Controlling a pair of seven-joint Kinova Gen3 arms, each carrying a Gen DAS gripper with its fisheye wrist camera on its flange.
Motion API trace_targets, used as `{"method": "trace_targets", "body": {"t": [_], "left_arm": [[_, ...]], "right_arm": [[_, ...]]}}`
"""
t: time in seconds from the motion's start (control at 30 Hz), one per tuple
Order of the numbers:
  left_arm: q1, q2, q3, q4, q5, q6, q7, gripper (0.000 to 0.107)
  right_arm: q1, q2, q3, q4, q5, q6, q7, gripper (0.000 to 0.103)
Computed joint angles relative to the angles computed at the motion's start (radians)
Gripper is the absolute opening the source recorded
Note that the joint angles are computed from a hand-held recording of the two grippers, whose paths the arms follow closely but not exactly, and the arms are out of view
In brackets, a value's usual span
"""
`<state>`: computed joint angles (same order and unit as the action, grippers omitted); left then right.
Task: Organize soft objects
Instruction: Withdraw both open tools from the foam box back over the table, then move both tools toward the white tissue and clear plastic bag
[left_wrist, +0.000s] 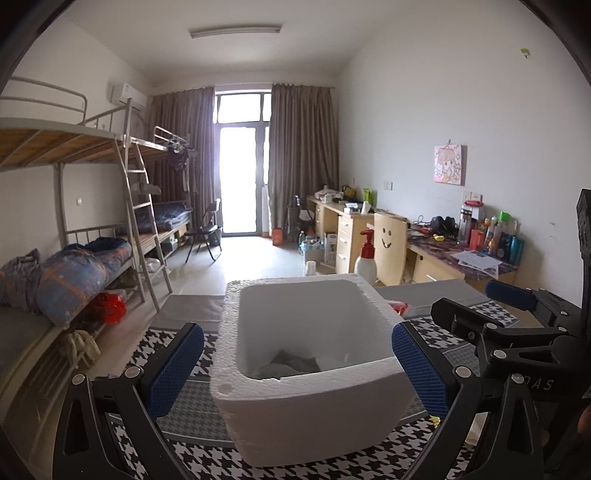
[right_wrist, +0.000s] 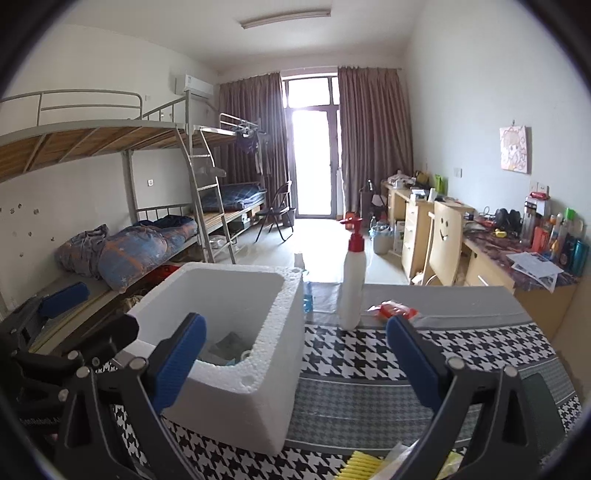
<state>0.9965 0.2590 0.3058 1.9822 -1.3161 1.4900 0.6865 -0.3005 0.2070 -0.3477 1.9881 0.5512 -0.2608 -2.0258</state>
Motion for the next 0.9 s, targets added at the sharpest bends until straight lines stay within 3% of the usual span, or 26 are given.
{"method": "trace_targets", "body": {"t": [0.17, 0.3, 0.43, 0.67, 0.9], "left_arm": [[0.0, 0.01, -0.001, -0.014, -0.014, -0.018, -0.016, 0.102], [0.009, 0.018, -0.003, -0.017, -0.038, -0.034, -0.01, 0.102], [0.018, 0.026, -0.006, -0.028, -0.046, -0.03, -0.018, 0.102], [0.025, 0.033, -0.009, -0.036, -0.066, -0.056, -0.027, 0.102], [0.035, 0.046, -0.013, -0.045, -0.099, -0.097, -0.037, 0.102]], "right_arm": [[0.006, -0.006, 0.016, 0.019, -0.002, -0.019, -0.008, 0.1], [-0.046, -0.028, 0.081, 0.062, -0.11, -0.05, 0.087, 0.1], [-0.011, -0.04, 0.073, 0.084, -0.084, -0.072, 0.055, 0.1], [-0.028, -0.061, 0.105, 0.112, -0.122, -0.087, 0.093, 0.1], [-0.058, -0.084, 0.15, 0.16, -0.244, -0.109, 0.202, 0.1]]}}
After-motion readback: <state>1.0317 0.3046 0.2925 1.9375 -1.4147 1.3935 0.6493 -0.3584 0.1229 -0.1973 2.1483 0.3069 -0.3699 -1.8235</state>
